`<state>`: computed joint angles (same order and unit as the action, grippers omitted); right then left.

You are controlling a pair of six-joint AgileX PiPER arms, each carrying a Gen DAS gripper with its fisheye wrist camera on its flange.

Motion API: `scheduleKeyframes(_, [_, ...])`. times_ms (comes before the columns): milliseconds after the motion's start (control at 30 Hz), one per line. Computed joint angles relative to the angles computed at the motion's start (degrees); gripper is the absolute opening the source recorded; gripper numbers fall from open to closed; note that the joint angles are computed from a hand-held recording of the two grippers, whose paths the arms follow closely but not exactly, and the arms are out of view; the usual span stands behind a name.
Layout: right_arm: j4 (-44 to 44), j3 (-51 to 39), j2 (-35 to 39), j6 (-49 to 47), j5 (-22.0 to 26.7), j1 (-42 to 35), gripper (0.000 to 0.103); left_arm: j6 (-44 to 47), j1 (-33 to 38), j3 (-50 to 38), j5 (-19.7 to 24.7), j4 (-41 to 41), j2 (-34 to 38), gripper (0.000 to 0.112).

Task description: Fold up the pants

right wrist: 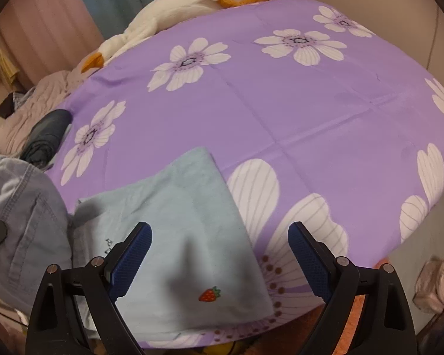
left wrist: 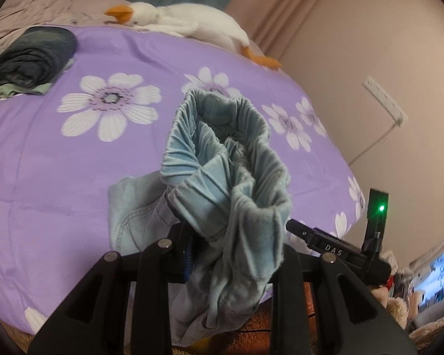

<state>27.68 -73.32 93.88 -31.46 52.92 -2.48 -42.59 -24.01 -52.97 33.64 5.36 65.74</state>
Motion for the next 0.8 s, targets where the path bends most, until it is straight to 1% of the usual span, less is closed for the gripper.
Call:
scheduleKeyframes(67, [0.09, 0.02, 0.14, 0.02, 0.15, -0.50, 0.093, 1.95, -0.39, -1.25, -0.34, -0.97, 3.39, 0.026])
scheduleKeyframes(233, [-0.01, 0.27, 0.41, -0.01, 0.39, -1.29, 0.093, 6.78, -0.99, -3.26, -1.89, -5.01, 9.24, 0.026])
scheduleKeyframes(300, [-0.01, 0.17, 0.55, 0.02, 0.52, -1.63, 0.093, 10.86, -0.34, -4.19, -2.25, -9.38, 12.04, 0.026])
scheduleKeyframes(400, [-0.08, -0.16, 0.86, -0.01, 0.66, -2.27, 0.093, 14.64, -0.21, -5.00, -2.76, -13.31, 15.42, 0.026])
scheduleKeyframes(500, [0.08, -0.45, 1.15, -0.03, 0.92, -3.09, 0.093, 15.92, -0.57, -5.90, -2.71, -14.56, 18.07, 0.026])
scheduleKeyframes(633, [-0.24, -0.84, 1.70, 0.30, 1.16, -4.04, 0.093, 14.18, -2.17, -7.19, -2.30, -12.26, 20.15, 0.026])
scheduleKeyframes(700, [-0.25, -0.95, 1.91, 0.40, 1.15, -4.42, 0.093, 15.19, -2.20, -7.55, -2.21, -12.53, 20.91, 0.027])
scheduleKeyframes(767, [-0.34, -1.06, 2.18, 0.73, 1.13, -4.74, 0.093, 20.50, -0.96, -7.29, -2.60, -17.81, 22.21, 0.029])
scheduleKeyframes(800, [-0.52, -1.09, 2.28, 1.10, 1.16, -4.80, 0.093, 23.87, 0.07, -6.94, -2.68, -21.83, 23.06, 0.030])
